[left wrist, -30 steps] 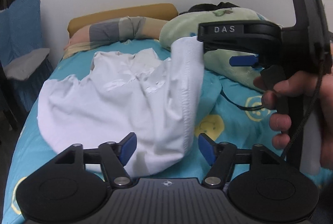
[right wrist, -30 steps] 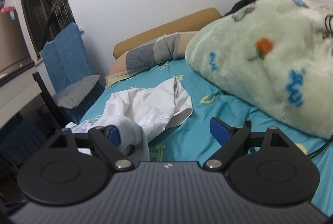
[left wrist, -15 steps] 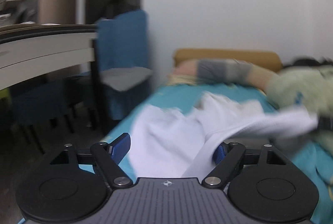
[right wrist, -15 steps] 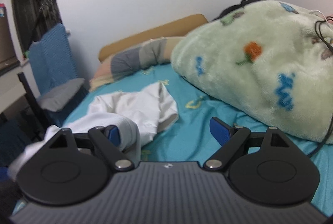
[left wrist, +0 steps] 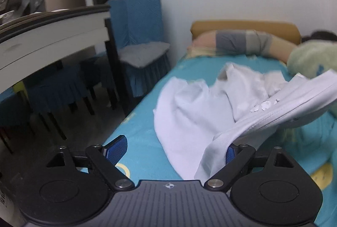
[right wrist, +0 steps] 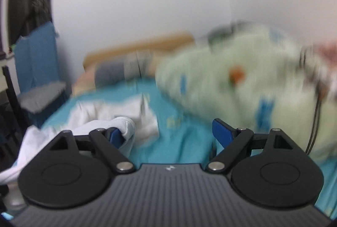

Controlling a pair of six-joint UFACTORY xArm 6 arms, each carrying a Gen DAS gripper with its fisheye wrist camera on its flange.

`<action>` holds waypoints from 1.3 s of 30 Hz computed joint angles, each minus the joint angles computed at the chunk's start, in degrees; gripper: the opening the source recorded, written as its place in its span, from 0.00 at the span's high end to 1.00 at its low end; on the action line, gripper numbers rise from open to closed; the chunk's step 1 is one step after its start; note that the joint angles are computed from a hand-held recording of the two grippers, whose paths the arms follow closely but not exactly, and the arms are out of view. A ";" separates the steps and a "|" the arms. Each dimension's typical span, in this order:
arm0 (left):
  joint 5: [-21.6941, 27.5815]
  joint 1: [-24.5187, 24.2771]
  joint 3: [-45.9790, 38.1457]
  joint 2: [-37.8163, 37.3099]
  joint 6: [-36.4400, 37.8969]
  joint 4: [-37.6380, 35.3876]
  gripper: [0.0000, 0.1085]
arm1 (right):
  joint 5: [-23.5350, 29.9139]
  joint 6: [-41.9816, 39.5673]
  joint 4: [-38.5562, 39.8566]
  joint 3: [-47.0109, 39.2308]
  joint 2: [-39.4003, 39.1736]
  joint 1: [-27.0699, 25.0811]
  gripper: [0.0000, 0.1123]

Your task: Fold clothes

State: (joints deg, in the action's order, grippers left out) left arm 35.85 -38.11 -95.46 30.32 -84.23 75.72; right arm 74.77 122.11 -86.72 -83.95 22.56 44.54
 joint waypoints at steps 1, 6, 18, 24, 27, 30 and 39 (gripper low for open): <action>0.54 -0.05 0.91 -1.30 -3.66 2.99 0.16 | 3.19 -1.28 -1.80 -0.79 0.34 1.38 0.23; 4.36 0.62 5.43 -10.05 -22.90 16.63 0.13 | 6.89 -6.90 -8.04 -1.03 -2.87 4.34 0.23; 8.00 -1.50 -5.75 -22.88 -26.53 30.29 0.11 | 9.45 -32.52 -18.09 -18.41 -13.09 11.86 0.23; 2.72 -3.99 -22.73 -23.27 -14.00 24.12 0.09 | 9.69 -47.23 -27.26 -33.85 -11.80 17.80 0.22; -0.25 -4.77 -33.46 -20.11 -4.18 16.08 0.07 | 8.45 -51.91 -28.58 -41.62 -9.93 19.81 0.22; -2.38 -5.39 -37.17 -19.82 1.50 7.69 0.05 | 8.28 -54.29 -28.70 -44.83 -9.07 20.53 0.21; -11.93 2.79 -19.95 -23.05 -5.97 4.31 0.05 | 9.21 -47.07 -20.34 -26.53 -16.78 15.65 0.21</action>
